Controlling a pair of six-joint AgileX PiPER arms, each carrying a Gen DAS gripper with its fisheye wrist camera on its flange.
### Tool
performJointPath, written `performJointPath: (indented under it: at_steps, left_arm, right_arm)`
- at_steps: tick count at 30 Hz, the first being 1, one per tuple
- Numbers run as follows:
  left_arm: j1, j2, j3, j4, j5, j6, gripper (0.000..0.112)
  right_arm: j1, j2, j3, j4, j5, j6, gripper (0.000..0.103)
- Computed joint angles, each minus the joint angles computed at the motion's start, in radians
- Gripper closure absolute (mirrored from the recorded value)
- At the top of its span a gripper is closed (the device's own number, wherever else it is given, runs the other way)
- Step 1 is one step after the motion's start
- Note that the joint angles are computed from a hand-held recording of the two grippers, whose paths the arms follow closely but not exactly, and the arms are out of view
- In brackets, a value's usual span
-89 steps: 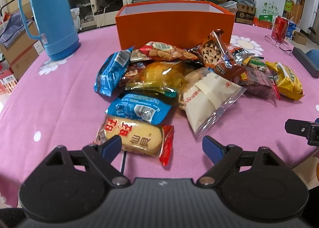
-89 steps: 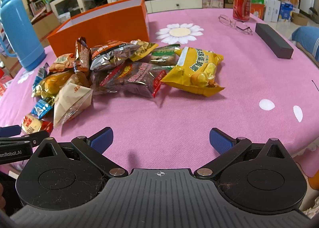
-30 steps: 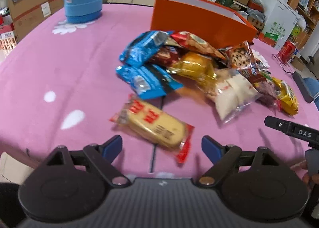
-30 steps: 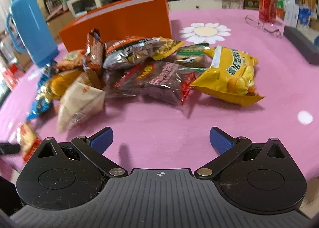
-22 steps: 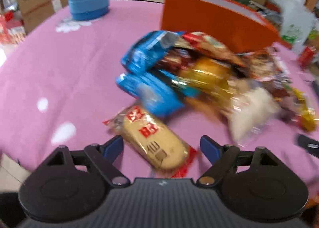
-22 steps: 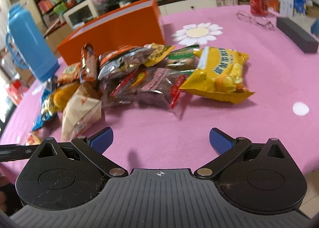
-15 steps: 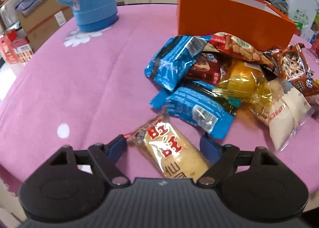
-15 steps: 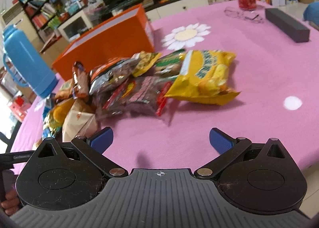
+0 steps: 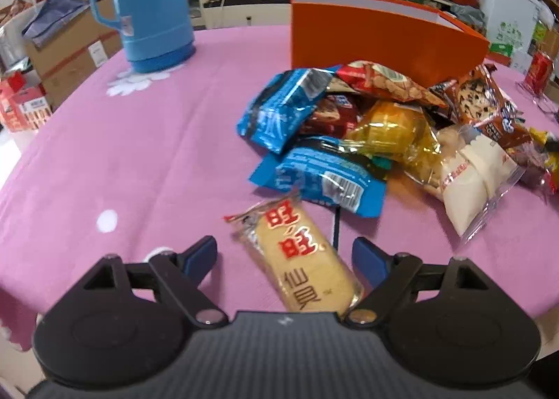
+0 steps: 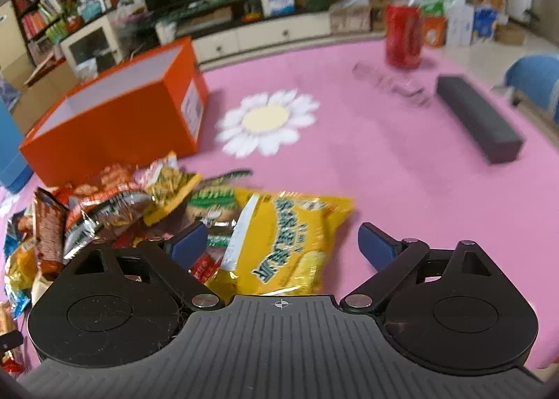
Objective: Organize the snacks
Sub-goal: 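Grasp the cream cake pack with the left tool while the right tool grasps the yellow chip bag, then carry both packs into the orange box and open both tools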
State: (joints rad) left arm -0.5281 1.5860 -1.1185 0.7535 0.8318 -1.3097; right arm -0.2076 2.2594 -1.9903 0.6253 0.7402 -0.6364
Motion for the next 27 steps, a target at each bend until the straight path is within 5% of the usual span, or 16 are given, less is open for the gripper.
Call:
performJointPath:
  at_steps: [4, 8, 11, 13, 16, 19, 22, 24, 27]
  left_arm:
    - [0.038, 0.025, -0.009, -0.007, -0.045, -0.033, 0.039]
    - [0.078, 0.049, -0.045, 0.013, 0.002, 0.083, 0.048]
    - [0.143, 0.021, -0.03, -0.021, 0.014, 0.179, 0.052]
    - [0.194, -0.027, 0.002, -0.115, -0.056, 0.287, 0.055]
    - [0.166, -0.081, 0.042, -0.12, -0.071, 0.26, 0.028]
    - [0.054, -0.06, 0.05, 0.016, 0.041, 0.117, 0.025]
    - [0.042, -0.05, 0.08, 0.038, 0.01, 0.077, 0.038]
    - [0.065, -0.074, 0.094, 0.004, -0.039, 0.085, 0.065]
    - [0.088, -0.088, 0.089, -0.018, -0.064, 0.092, 0.071]
  right_arm:
    - [0.014, 0.031, 0.007, -0.013, -0.017, 0.002, 0.038]
    - [0.002, 0.002, 0.081, 0.018, -0.07, -0.086, 0.058]
    - [-0.011, -0.027, 0.132, 0.003, -0.103, -0.104, 0.059]
    - [-0.019, -0.033, 0.141, 0.01, -0.102, -0.104, 0.059]
    - [-0.024, -0.034, 0.13, 0.02, -0.072, -0.096, 0.056]
    - [-0.031, -0.06, 0.171, 0.081, -0.086, -0.156, 0.048]
    - [-0.022, -0.07, 0.193, 0.053, -0.114, -0.159, 0.042]
    - [-0.023, -0.057, 0.176, 0.044, -0.083, -0.16, 0.055]
    - [-0.024, -0.076, 0.218, 0.084, -0.117, -0.241, 0.072]
